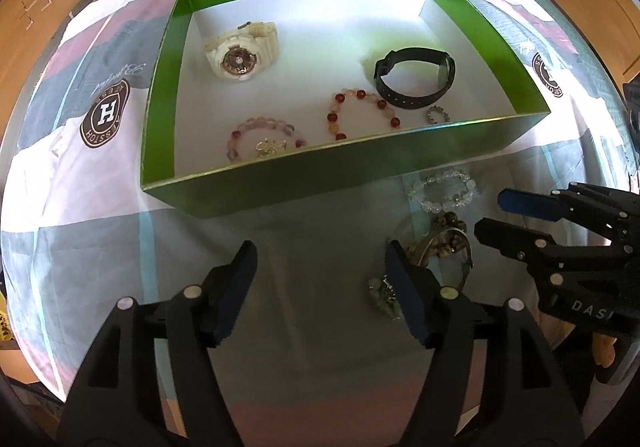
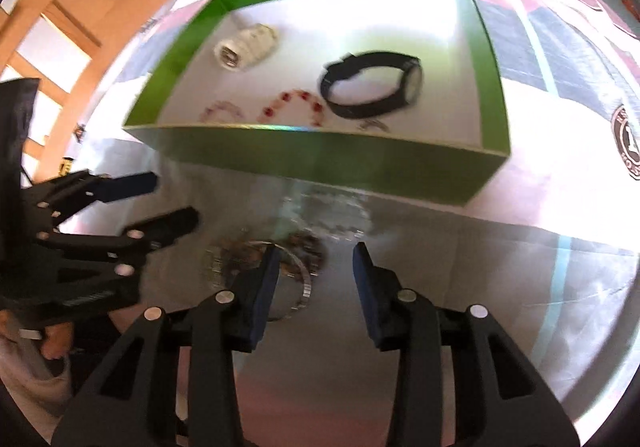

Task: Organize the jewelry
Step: 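Reach the right tool to the brown wooden bead bracelet while the left tool reaches the silver bangle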

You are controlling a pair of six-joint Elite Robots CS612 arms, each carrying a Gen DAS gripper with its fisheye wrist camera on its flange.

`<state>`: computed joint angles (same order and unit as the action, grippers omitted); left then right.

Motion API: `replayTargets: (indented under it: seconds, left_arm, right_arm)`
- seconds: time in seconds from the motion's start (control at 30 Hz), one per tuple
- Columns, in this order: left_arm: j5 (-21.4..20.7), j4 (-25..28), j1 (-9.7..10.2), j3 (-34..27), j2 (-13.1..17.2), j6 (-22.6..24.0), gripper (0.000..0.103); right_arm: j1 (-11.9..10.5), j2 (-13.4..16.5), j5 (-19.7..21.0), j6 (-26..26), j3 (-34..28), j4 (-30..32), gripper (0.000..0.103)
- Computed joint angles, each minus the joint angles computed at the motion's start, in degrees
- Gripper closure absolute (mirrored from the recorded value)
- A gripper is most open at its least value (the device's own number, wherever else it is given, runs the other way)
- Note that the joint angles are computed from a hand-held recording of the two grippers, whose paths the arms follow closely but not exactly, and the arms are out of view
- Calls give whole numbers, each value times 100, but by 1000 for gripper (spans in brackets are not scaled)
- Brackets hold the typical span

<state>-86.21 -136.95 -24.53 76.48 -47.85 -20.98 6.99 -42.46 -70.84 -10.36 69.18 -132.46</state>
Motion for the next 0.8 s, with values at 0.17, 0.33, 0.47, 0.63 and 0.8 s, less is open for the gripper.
replayTargets:
  seconds: [0.17, 0.33, 0.47, 0.63, 0.8]
  left_arm:
    - [-39, -80, -10, 33, -14, 60, 33]
    - [-648, -356, 80, 78, -22, 82, 33]
    - [-866, -559, 98, 126, -30, 115, 36]
    - [-1130, -534, 91, 120, -7, 260, 42]
    - [-1040, -324, -6, 91, 14, 579, 47]
  right_arm:
    - [-92, -109, -53, 58, 180, -240, 41]
    - [-113, -77, -183, 156, 152, -323, 41]
    - [-122, -58, -415, 322, 132, -321, 41]
    - [-94, -15, -737, 415, 82, -236, 41]
    - [-75, -24, -843, 333, 102, -198, 42]
